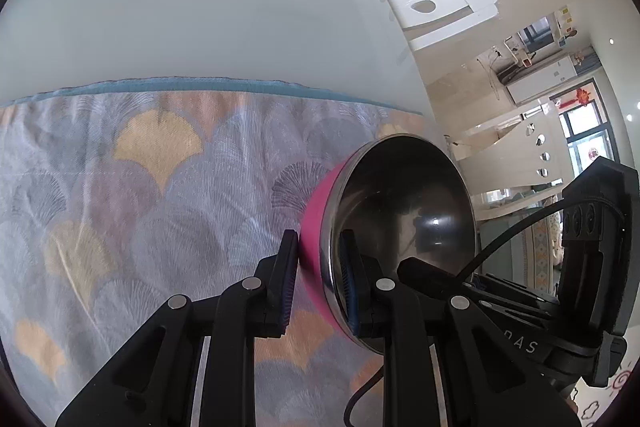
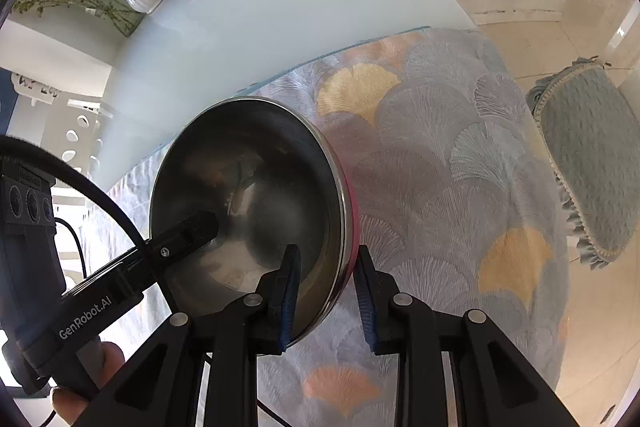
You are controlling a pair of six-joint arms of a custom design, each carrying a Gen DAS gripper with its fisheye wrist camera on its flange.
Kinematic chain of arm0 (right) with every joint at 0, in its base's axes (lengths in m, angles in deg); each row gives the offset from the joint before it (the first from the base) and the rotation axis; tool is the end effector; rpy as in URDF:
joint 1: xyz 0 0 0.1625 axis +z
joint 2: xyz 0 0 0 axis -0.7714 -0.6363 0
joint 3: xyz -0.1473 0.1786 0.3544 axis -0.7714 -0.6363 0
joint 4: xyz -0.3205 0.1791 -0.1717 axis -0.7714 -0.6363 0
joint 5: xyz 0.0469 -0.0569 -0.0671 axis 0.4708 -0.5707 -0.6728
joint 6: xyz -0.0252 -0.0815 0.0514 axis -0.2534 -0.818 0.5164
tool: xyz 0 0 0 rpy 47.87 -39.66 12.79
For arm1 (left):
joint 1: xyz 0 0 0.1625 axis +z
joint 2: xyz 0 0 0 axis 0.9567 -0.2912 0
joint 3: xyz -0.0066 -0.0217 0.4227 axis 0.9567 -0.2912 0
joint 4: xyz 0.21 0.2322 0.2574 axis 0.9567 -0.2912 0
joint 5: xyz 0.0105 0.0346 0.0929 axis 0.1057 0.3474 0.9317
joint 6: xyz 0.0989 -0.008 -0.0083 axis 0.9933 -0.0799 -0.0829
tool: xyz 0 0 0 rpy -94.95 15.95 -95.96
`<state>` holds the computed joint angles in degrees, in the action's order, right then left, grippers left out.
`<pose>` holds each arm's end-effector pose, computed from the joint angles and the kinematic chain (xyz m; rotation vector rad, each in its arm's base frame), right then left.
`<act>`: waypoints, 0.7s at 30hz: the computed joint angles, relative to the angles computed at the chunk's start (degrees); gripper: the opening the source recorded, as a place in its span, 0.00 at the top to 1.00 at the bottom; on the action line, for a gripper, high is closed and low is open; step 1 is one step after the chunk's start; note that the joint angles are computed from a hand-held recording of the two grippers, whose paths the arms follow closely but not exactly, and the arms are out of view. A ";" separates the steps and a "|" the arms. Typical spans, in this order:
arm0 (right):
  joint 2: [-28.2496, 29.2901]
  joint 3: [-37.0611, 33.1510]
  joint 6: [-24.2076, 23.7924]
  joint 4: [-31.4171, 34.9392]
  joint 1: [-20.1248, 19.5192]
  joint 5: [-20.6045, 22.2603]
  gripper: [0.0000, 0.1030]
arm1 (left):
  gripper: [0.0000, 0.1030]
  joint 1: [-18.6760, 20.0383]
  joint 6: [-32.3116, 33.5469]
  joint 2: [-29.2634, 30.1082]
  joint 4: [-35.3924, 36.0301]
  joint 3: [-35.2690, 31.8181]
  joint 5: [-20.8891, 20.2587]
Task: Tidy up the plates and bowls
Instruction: 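Carry the pink steel bowl into the blue steel bowl and open both grippers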
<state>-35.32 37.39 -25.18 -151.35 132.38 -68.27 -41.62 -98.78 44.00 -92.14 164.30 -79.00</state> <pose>0.0327 -0.4449 0.3315 0.1134 -2.7104 0.1599 -0.3604 -0.4245 -0.0091 -0.0591 2.8220 -0.4659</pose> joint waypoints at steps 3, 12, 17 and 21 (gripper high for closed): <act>-1.12 -0.09 0.36 1.58 0.91 -0.31 0.75 | 0.83 -1.18 -1.12 -1.24 0.60 0.65 0.41; -7.88 -0.20 2.50 9.24 6.87 -1.79 0.75 | 0.83 -8.78 -6.48 -7.43 3.65 3.40 3.90; -12.88 -0.27 5.16 15.21 11.38 -2.42 0.75 | 0.83 -14.16 -10.69 -11.72 7.28 5.22 5.68; -17.55 0.08 8.04 20.17 15.05 -2.34 0.75 | 0.83 -18.55 -14.69 -14.98 10.74 6.56 6.60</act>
<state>-52.87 37.48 -17.14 -131.18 147.43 -70.61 -60.17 -113.48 29.02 -81.41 170.87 -72.40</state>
